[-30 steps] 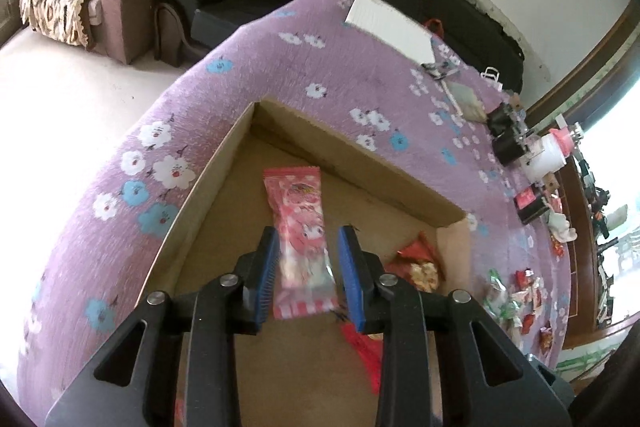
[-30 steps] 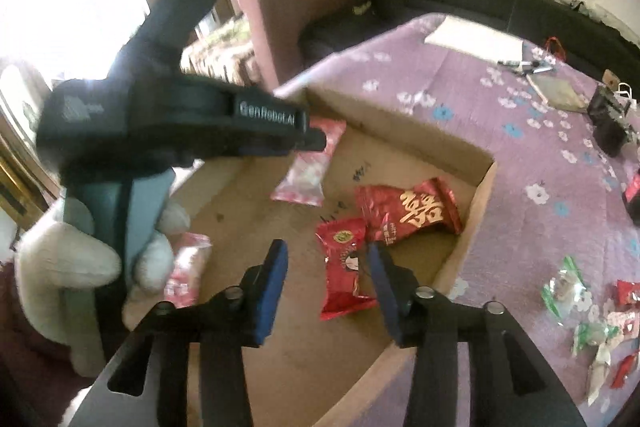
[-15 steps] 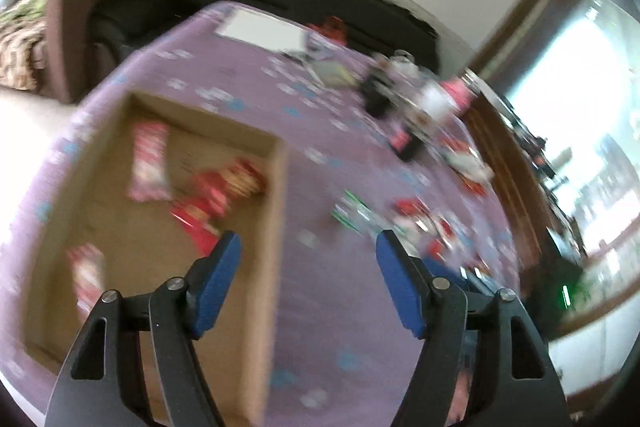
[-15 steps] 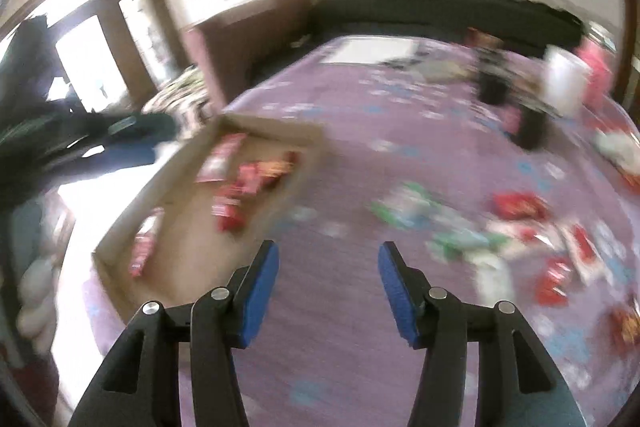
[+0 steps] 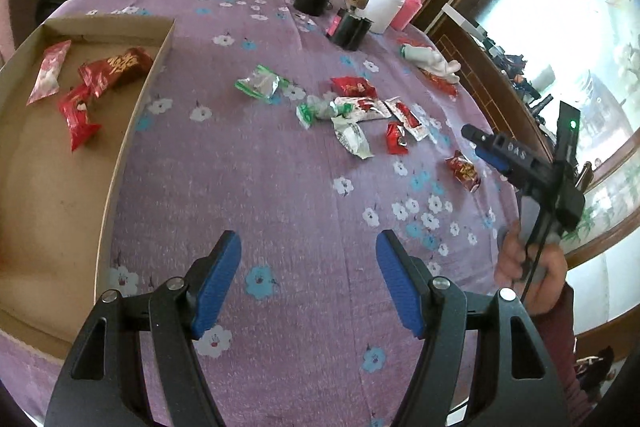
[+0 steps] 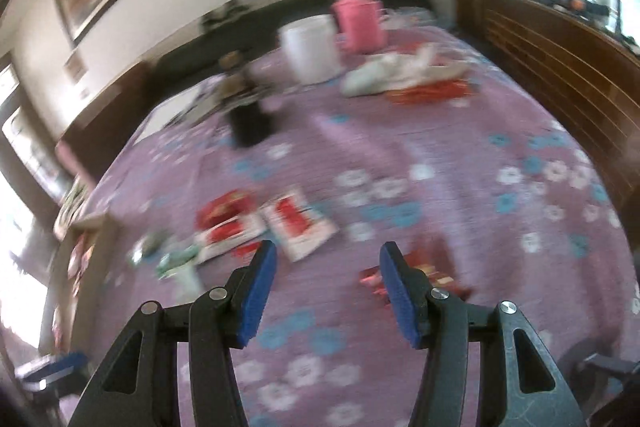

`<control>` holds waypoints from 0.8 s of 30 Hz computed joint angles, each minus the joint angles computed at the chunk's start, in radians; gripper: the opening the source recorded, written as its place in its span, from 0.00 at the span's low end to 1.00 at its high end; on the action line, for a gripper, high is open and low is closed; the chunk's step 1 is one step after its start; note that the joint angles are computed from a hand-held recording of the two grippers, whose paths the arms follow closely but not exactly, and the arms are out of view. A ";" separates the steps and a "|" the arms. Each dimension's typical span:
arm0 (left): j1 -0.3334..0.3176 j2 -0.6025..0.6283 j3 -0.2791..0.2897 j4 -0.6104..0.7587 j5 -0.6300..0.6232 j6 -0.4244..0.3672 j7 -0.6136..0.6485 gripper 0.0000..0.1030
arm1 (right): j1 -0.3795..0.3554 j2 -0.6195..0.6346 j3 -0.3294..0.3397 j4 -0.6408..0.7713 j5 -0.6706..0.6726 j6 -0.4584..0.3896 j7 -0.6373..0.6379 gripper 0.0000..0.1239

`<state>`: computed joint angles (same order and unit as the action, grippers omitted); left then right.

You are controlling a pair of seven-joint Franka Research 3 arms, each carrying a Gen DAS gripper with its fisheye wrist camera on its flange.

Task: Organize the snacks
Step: 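Return both tools to the table and grasp the white-red packet with the right gripper, then lower the left gripper onto the small red candy and close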

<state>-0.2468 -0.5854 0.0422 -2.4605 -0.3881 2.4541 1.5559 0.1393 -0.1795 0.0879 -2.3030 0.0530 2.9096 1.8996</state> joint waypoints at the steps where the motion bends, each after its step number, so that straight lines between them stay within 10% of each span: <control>1: 0.003 -0.001 -0.004 -0.004 0.001 0.004 -0.007 0.67 | -0.014 0.009 -0.001 0.006 -0.008 0.004 0.020 0.45; 14: 0.022 -0.056 -0.011 -0.045 0.053 -0.001 -0.056 0.67 | 0.109 0.328 -0.079 0.356 -0.308 -0.164 0.207 0.45; 18: 0.015 -0.058 0.004 -0.053 0.052 0.004 -0.055 0.67 | 0.148 0.296 -0.075 0.314 -0.273 -0.187 0.103 0.29; 24: -0.005 -0.038 0.018 -0.053 0.021 -0.001 -0.033 0.67 | 0.154 0.140 -0.005 0.147 0.326 -0.210 -0.449 0.28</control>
<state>-0.2522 -0.6235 0.0605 -2.5137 -0.3672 2.4535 1.5230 0.2930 -0.0397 0.0832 -2.1556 0.3792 2.6995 1.4502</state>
